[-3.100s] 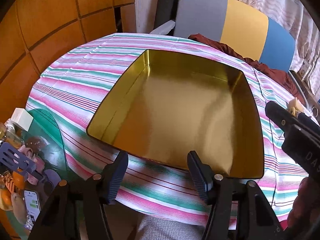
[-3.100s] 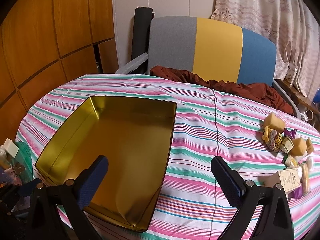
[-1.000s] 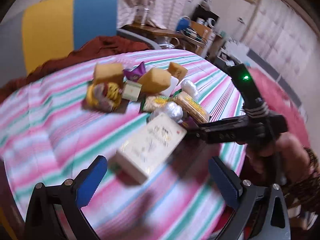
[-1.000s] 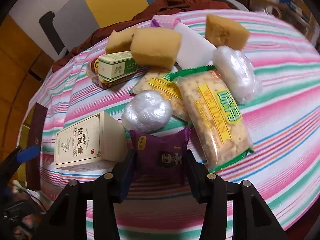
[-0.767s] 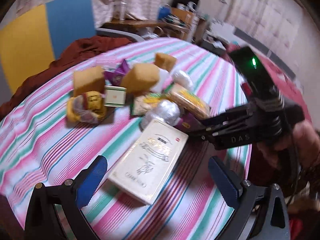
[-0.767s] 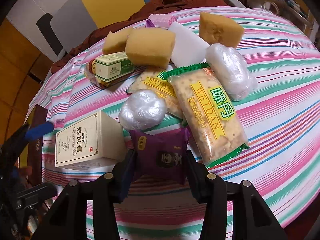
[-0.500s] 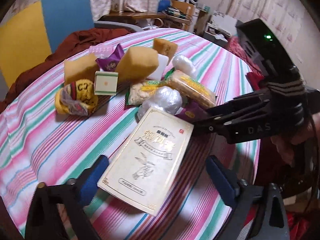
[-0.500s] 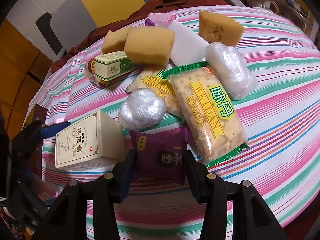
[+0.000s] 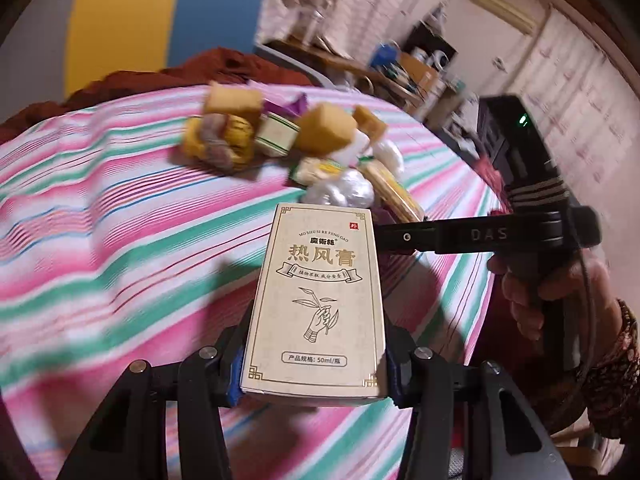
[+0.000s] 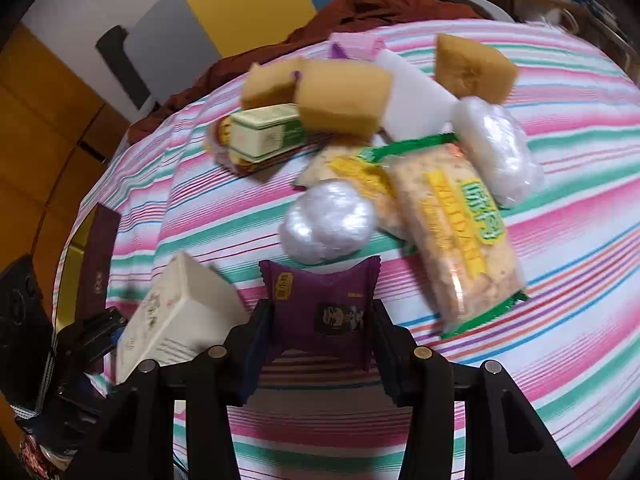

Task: Organize objects
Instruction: 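Grasp the white ointment box with left tool while right tool grasps purple packet, then carry both items to the gold tray and open both tools to drop them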

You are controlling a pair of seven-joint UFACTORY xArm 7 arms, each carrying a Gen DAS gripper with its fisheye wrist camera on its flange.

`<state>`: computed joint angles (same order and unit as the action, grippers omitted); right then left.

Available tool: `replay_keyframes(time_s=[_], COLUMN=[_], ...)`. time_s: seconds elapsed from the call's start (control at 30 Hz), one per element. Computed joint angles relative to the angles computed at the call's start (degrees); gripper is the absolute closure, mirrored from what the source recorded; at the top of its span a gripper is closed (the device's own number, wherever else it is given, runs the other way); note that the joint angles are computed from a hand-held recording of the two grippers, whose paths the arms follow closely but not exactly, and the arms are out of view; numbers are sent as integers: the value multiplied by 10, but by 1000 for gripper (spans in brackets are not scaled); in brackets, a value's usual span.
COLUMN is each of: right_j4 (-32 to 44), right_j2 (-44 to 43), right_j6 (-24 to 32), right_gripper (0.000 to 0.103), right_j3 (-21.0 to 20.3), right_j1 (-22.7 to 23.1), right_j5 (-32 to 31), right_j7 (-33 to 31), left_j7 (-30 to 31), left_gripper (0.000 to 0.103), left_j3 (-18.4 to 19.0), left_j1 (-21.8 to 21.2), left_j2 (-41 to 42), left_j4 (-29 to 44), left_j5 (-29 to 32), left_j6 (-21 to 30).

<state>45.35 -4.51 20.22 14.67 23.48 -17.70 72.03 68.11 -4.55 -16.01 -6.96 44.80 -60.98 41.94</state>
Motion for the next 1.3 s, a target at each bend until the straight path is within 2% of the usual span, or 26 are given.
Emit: replay_keyframes(time_s=[0.13, 0.2, 0.27, 0.37, 0.5, 0.63, 0.8, 1.03, 1.23, 1.3], right_j4=[2, 37, 40, 65, 79, 108, 175, 318, 490, 557], right_j2=[3, 42, 44, 67, 71, 79, 122, 226, 341, 386], right_j6=[-9, -10, -7, -3, 3, 25, 10, -5, 9, 25], right_gripper=[55, 55, 55, 55, 55, 55, 55, 55, 55, 55], right_j3=[5, 5, -2, -10, -21, -20, -22, -45, -52, -51], right_j1=[5, 7, 16, 29, 47, 66, 103, 178, 230, 246], right_j5=[-4, -31, -39, -76, -129, -195, -259, -256, -210, -188], right_j7=[-7, 11, 13, 36, 63, 92, 123, 87, -10, -49], left_j7=[-21, -31, -31, -31, -42, -72, -83, -107, -127, -135], left_gripper=[51, 51, 51, 51, 51, 51, 51, 51, 51, 51], left_j3=[33, 53, 62, 64, 76, 108, 139, 153, 141, 139], left_j1=[26, 44, 58, 73, 86, 100, 121, 150, 183, 194], left_j2=[-30, -40, -58, -100, -153, -151, -124, -71, -10, 6], left_j4=[-19, -24, -36, -60, -93, -91, -78, -59, -38, -30], left_j5=[-31, -50, -64, -58, -24, 12, 34, 56, 97, 112], left_j6=[57, 95, 108, 68, -15, -66, -107, -178, -247, -254])
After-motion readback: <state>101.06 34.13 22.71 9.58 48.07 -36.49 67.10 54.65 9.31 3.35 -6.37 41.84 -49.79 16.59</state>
